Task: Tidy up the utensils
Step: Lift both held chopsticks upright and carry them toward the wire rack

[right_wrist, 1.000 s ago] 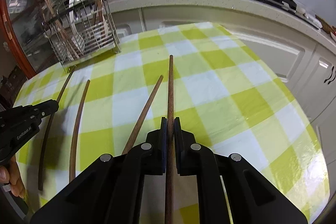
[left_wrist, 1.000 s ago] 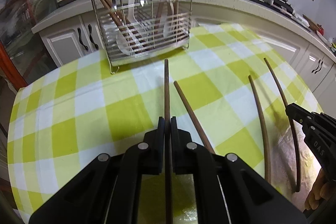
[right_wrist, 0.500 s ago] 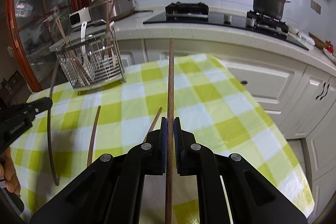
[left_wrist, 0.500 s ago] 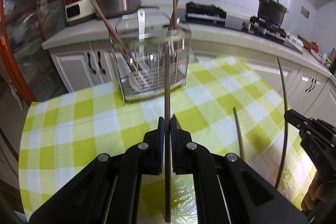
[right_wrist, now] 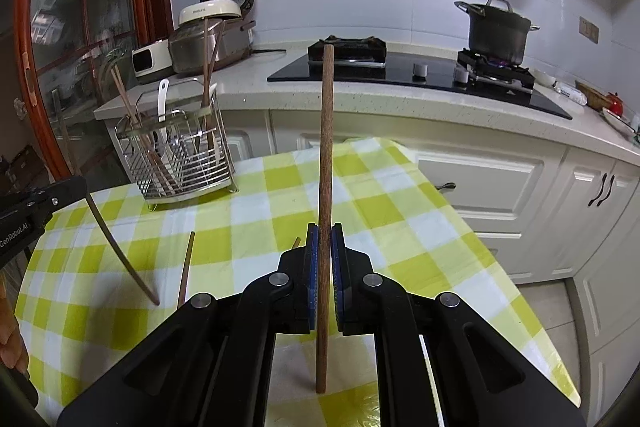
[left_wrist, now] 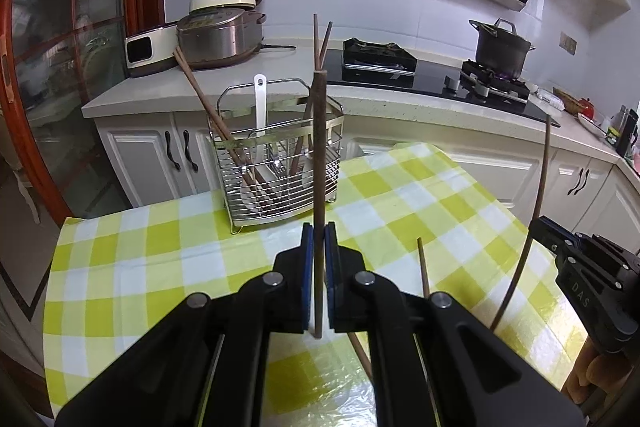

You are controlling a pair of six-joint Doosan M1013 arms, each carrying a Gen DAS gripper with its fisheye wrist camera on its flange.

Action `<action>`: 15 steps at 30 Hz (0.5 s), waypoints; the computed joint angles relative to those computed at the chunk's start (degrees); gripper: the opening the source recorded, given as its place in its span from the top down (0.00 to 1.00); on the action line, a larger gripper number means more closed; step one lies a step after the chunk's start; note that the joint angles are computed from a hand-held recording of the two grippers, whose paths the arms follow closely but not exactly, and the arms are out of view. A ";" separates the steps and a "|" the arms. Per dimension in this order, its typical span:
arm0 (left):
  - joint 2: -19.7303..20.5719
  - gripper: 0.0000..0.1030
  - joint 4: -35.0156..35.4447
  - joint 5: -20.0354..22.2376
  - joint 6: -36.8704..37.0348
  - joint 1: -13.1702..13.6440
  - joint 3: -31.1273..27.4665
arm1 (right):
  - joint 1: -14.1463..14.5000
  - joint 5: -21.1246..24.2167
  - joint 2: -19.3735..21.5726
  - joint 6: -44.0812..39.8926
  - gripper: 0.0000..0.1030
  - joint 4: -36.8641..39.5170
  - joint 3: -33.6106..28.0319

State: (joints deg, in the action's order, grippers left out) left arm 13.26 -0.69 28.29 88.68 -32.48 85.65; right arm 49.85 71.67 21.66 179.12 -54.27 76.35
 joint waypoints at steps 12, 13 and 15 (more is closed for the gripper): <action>0.08 0.94 -1.01 -0.14 1.27 0.08 -0.72 | 0.03 0.40 0.30 -0.51 0.92 -1.41 -1.08; 0.10 0.94 -0.97 -0.16 1.23 0.09 -0.78 | 0.01 0.40 0.33 -0.56 0.92 -1.49 -1.17; 0.13 0.94 -1.79 -0.29 1.89 0.22 -0.87 | 0.02 0.36 0.44 -0.79 0.92 -1.68 -1.45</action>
State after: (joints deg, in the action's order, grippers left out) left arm 13.39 -2.48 27.99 90.56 -32.27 84.78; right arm 49.87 72.03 22.10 178.33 -55.94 74.91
